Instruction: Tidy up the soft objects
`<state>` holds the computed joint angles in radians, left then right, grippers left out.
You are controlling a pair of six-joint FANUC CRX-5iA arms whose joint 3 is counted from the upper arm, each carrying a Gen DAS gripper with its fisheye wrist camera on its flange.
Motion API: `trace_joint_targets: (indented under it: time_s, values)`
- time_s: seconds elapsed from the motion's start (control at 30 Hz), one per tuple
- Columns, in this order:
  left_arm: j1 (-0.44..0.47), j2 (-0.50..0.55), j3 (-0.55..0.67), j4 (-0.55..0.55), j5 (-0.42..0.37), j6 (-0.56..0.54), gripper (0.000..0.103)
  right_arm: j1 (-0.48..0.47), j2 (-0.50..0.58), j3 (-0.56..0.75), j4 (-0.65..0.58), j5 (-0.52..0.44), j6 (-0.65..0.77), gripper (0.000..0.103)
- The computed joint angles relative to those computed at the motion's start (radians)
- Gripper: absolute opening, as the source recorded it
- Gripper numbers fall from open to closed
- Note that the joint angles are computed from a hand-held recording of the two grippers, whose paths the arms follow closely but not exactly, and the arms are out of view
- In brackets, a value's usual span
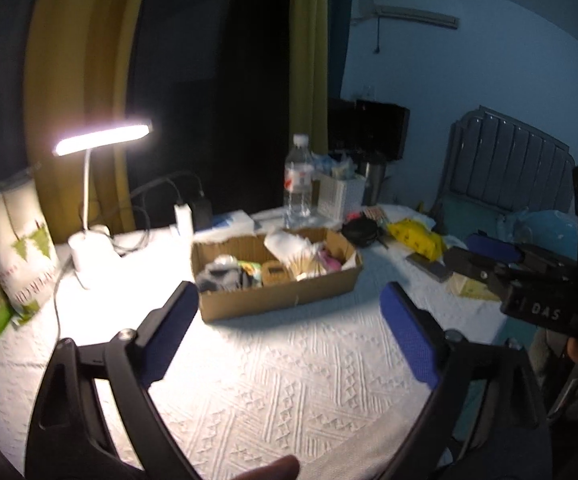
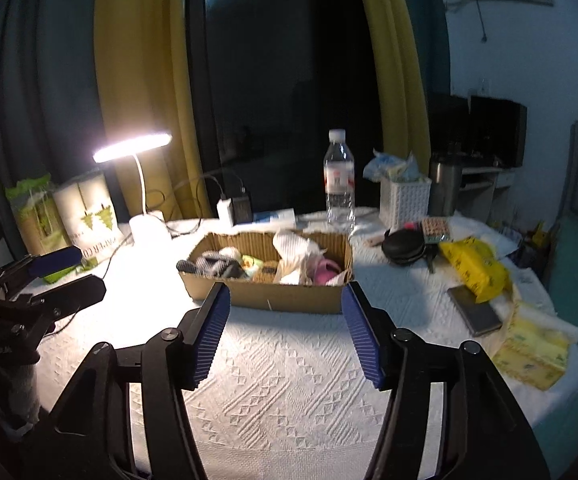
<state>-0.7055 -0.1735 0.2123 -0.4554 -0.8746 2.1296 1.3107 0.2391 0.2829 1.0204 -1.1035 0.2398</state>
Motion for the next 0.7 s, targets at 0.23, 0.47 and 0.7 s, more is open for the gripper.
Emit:
trace_joint_targets:
  time_s: [0.23,0.47,0.7]
  values:
    - [-0.114,-0.009,0.069,-0.179,-0.072,0.063,0.093,0.042,-0.015,0.007,0.095,-0.059,-0.010,0.076]
    - [-0.207,0.008,0.132,-0.316,-0.163,0.118,0.093,0.066,-0.040,-0.010,0.146,-0.078,-0.032,0.076]
    - [-0.248,0.003,0.145,-0.376,-0.187,0.160,0.093,0.076,-0.052,-0.019,0.162,-0.089,-0.036,0.076]
